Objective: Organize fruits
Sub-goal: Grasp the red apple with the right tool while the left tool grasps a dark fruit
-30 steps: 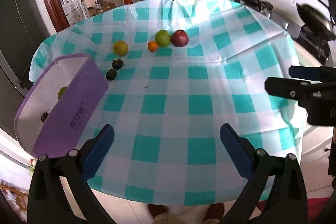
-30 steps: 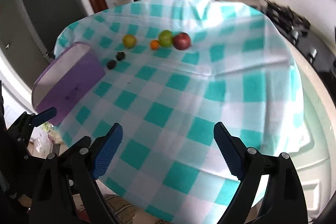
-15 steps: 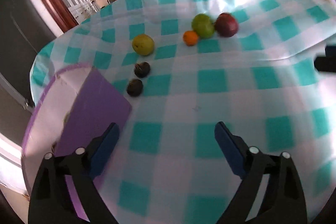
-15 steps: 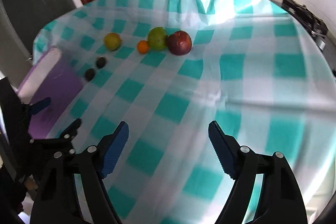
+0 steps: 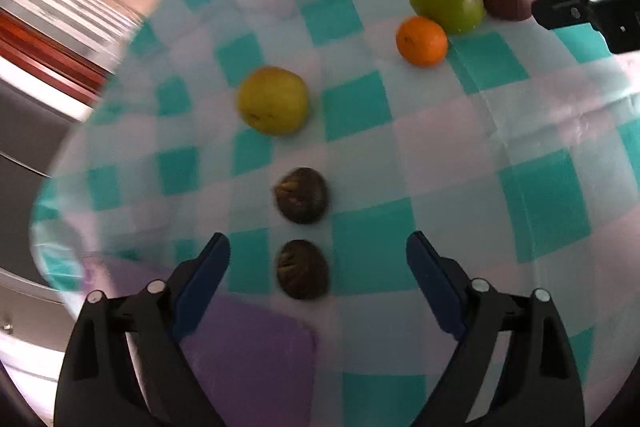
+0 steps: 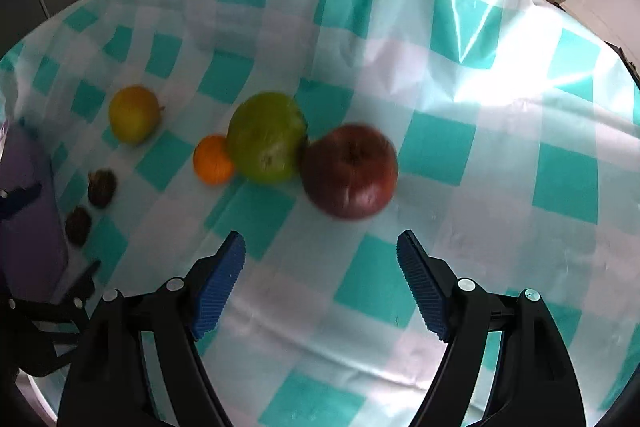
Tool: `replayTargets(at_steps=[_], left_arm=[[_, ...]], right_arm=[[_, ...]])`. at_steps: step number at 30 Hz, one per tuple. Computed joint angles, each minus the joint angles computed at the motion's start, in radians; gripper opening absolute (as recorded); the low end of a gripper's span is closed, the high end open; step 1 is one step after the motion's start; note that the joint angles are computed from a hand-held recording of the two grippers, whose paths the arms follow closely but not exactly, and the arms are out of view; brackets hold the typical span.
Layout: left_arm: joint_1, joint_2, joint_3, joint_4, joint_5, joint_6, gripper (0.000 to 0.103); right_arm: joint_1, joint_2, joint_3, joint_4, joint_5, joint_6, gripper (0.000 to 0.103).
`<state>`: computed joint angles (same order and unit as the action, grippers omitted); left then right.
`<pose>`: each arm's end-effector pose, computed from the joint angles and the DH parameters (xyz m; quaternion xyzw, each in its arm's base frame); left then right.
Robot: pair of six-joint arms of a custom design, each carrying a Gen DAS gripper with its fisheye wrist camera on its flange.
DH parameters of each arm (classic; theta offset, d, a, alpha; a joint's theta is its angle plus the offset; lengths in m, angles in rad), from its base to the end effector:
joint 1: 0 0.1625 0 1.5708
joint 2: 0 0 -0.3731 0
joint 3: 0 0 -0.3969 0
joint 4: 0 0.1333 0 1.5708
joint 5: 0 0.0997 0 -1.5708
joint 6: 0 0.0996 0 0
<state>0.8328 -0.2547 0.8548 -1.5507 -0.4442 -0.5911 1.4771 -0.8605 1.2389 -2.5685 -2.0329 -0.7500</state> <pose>-0.3360 -0.7013 -0.0604 0.2216 0.7910 -0.1105 0.5594 0.0188 -0.7501 0.2840 0.2327 -0.9001 0.1813 0.3204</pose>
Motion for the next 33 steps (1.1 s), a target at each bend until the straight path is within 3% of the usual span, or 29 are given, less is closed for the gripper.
replayTargets(at_steps=[2,5,7,11,14,18,26,27,28,29,30,33], left_arm=[[0.029,0.038,-0.114,0.041,-0.069,-0.019,0.086],[0.064,0.101,-0.255,0.104,-0.091,-0.051,0.086],[0.089,0.121,-0.303,0.074,-0.134,-0.048,0.080],[0.106,0.103,-0.267,-0.061,-0.157,-0.023,0.073],[0.118,0.079,-0.224,-0.146,-0.169,-0.043,0.074],[0.149,0.004,-0.092,-0.358,-0.229,-0.049,0.077],[0.152,-0.001,-0.047,-0.466,-0.216,-0.004,0.084],[0.152,-0.002,-0.042,-0.477,-0.216,0.006,0.081],[0.150,-0.009,-0.025,-0.504,-0.216,0.027,0.069],[0.147,-0.013,-0.012,-0.527,-0.213,0.047,0.060],[0.145,-0.016,-0.006,-0.546,-0.216,0.072,0.040],[0.146,-0.039,0.031,-0.609,-0.300,0.103,0.040]], right_arm=[[0.002,0.022,-0.024,-0.026,0.005,-0.013,0.077],[0.003,0.066,-0.077,-0.070,0.002,-0.037,0.077],[-0.003,0.080,-0.107,-0.055,0.014,-0.019,0.077],[-0.015,0.097,-0.141,-0.014,0.035,-0.034,0.077],[-0.021,0.109,-0.160,0.004,0.046,-0.046,0.077],[-0.028,0.140,-0.197,0.013,0.045,-0.063,0.077],[-0.026,0.203,-0.254,0.002,0.019,-0.125,0.076],[-0.025,0.206,-0.253,0.002,0.014,-0.133,0.075],[-0.024,0.207,-0.243,-0.017,0.008,-0.151,0.067],[-0.024,0.206,-0.232,-0.039,0.009,-0.162,0.066],[-0.025,0.204,-0.227,-0.045,0.013,-0.155,0.066],[-0.030,0.183,-0.203,-0.042,0.033,-0.099,0.065]])
